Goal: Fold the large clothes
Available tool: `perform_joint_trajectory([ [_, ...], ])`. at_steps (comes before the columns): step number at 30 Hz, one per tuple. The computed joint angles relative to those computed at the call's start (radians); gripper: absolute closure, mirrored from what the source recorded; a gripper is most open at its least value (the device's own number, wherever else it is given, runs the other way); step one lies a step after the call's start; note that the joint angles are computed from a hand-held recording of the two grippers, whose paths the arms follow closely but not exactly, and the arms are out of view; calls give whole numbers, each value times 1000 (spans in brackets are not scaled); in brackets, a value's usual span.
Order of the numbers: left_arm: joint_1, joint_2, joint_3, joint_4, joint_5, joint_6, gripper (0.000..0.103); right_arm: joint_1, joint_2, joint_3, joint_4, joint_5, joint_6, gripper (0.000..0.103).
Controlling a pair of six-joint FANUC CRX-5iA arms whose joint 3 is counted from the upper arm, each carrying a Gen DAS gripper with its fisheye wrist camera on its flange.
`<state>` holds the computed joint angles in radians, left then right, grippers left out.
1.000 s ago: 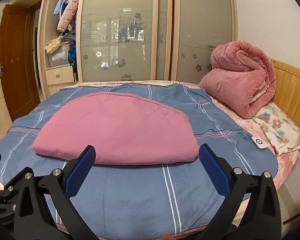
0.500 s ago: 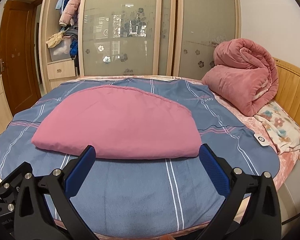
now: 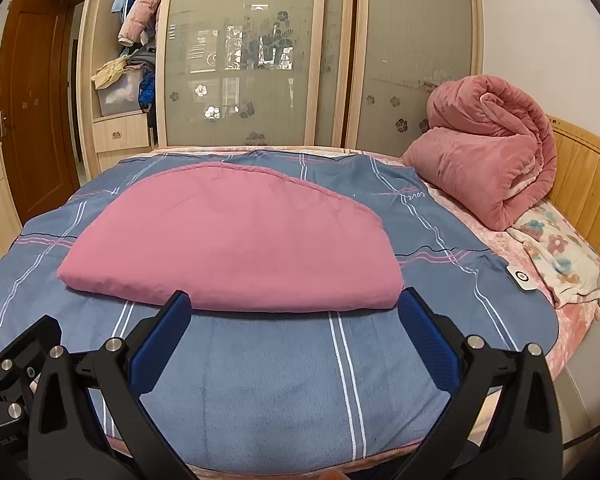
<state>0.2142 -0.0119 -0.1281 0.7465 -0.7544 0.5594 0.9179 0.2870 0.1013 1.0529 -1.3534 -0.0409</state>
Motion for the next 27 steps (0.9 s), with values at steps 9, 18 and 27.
perform_joint_trajectory([
  [9,-4,6,-2,-1,-1,-15,2,-3,3,-3,-12,9,1,1],
  [18,-3,27,12,-10,-4,26,2,-15,9,-5,-33,24,8,1],
  [27,-20,62,43,-60,-8,64,2,-39,13,-13,-61,59,14,1],
])
